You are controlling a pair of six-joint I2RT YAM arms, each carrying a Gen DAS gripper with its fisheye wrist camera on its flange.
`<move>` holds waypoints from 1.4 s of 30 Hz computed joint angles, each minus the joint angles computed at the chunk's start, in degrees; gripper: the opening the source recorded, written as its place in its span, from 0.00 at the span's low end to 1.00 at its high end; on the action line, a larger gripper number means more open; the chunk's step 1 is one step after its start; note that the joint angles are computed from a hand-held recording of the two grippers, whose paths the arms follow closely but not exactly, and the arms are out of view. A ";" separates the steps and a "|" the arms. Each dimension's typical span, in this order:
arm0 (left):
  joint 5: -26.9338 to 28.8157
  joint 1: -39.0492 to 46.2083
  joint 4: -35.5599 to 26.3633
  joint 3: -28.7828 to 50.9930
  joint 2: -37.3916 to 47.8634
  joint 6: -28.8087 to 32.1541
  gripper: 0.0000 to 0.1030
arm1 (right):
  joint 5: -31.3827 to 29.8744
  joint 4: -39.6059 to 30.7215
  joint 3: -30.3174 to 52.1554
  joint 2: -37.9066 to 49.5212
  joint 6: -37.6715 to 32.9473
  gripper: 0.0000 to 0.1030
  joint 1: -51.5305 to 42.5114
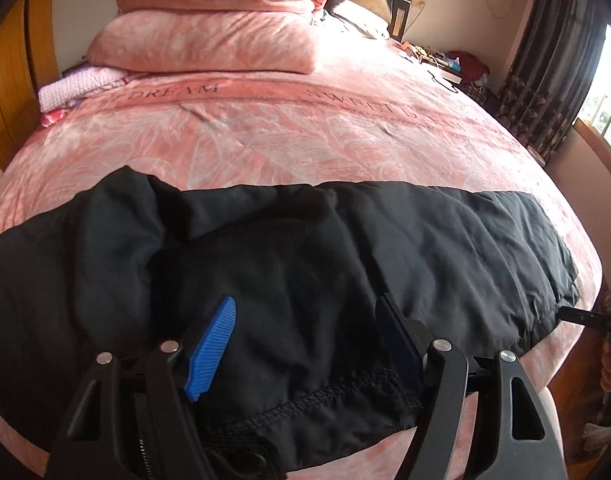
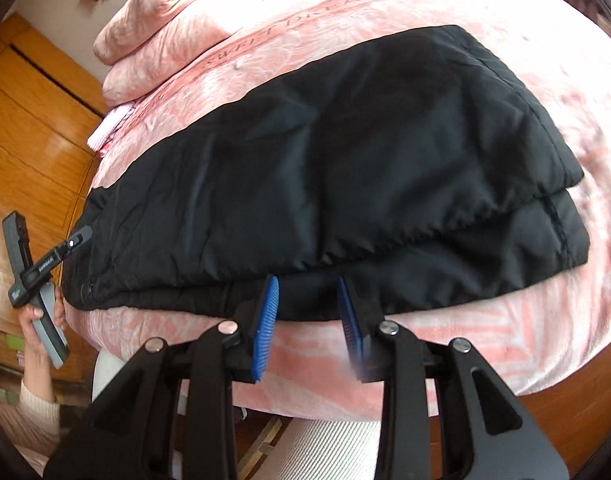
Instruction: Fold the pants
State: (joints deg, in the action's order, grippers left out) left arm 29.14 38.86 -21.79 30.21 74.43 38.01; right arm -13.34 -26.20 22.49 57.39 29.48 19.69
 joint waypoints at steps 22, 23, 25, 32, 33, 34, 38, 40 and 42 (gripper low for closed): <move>-16.20 -22.10 15.54 -19.76 -12.54 -14.39 0.85 | -17.96 4.17 -8.02 0.12 -5.24 0.07 -26.05; -16.06 -21.68 13.84 -19.08 -13.09 -14.26 0.84 | -17.40 3.64 -7.72 -0.73 -5.06 0.11 -25.52; -14.28 -18.43 8.07 -17.38 -16.37 -12.70 0.81 | -12.24 0.36 -5.80 -3.41 -3.93 0.20 -21.42; -1.84 18.84 -15.22 -1.44 -6.87 6.70 0.68 | 15.33 -13.98 2.90 -11.81 7.90 0.26 9.34; -2.39 22.77 -16.37 1.07 -3.03 7.98 0.61 | 15.30 -12.38 3.17 -11.67 9.48 0.26 11.84; -2.56 26.24 -17.75 3.56 0.66 9.28 0.60 | 14.72 -10.12 3.25 -11.16 10.90 0.26 13.83; -0.65 34.79 -24.71 12.50 13.76 11.83 0.60 | 11.98 3.68 5.01 0.68 14.43 0.26 21.48; 1.54 36.58 -29.43 17.08 20.55 12.00 0.54 | 11.91 8.90 7.79 8.51 15.20 0.26 25.27; 2.99 36.96 -32.37 20.48 25.44 11.30 0.45 | 11.50 13.09 10.32 14.49 15.63 0.26 28.22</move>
State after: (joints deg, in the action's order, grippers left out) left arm 32.14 75.82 -54.15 50.69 99.87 49.30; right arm -1.84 -13.11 32.81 71.87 45.11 47.91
